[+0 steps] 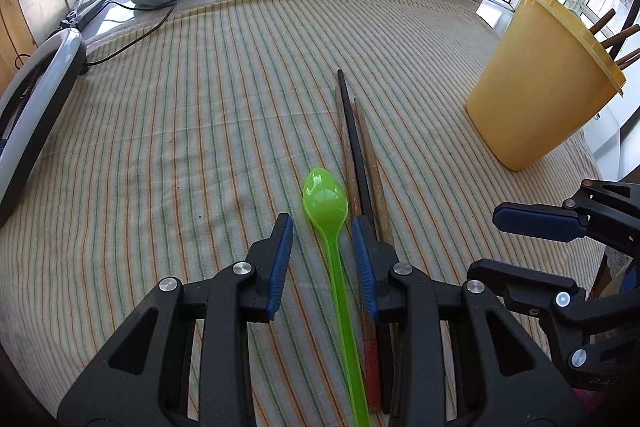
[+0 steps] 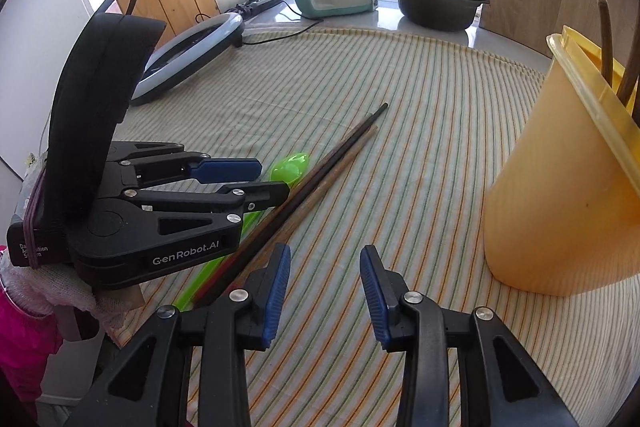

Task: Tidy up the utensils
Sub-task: 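Close the left tool on the green spoon while the right tool grasps a wooden chopstick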

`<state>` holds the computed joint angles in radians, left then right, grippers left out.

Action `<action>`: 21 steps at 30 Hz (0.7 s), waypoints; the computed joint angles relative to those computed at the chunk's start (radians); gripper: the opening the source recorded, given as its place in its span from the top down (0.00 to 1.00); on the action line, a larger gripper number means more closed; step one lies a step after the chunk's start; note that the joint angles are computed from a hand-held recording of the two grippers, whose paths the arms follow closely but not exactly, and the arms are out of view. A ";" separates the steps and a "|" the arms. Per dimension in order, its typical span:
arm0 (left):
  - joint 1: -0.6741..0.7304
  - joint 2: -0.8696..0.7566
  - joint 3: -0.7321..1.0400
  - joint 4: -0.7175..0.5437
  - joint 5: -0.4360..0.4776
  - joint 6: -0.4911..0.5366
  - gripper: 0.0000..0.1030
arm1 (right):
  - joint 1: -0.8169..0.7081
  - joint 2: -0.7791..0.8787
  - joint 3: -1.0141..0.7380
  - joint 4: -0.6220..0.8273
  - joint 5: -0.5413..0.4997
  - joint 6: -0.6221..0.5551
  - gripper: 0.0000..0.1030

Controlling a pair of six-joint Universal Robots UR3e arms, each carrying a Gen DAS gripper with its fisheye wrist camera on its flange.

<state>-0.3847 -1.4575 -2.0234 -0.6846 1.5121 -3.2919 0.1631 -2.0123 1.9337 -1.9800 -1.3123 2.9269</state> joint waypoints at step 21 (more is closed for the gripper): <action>0.012 0.005 -0.030 0.021 0.036 0.036 0.91 | 0.072 0.206 -0.115 -0.072 -0.101 0.121 0.69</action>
<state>-0.3722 -1.4523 -2.0534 -0.6631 1.5480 -3.2560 0.2348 -1.8061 1.8192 -2.0521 -1.4129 3.0478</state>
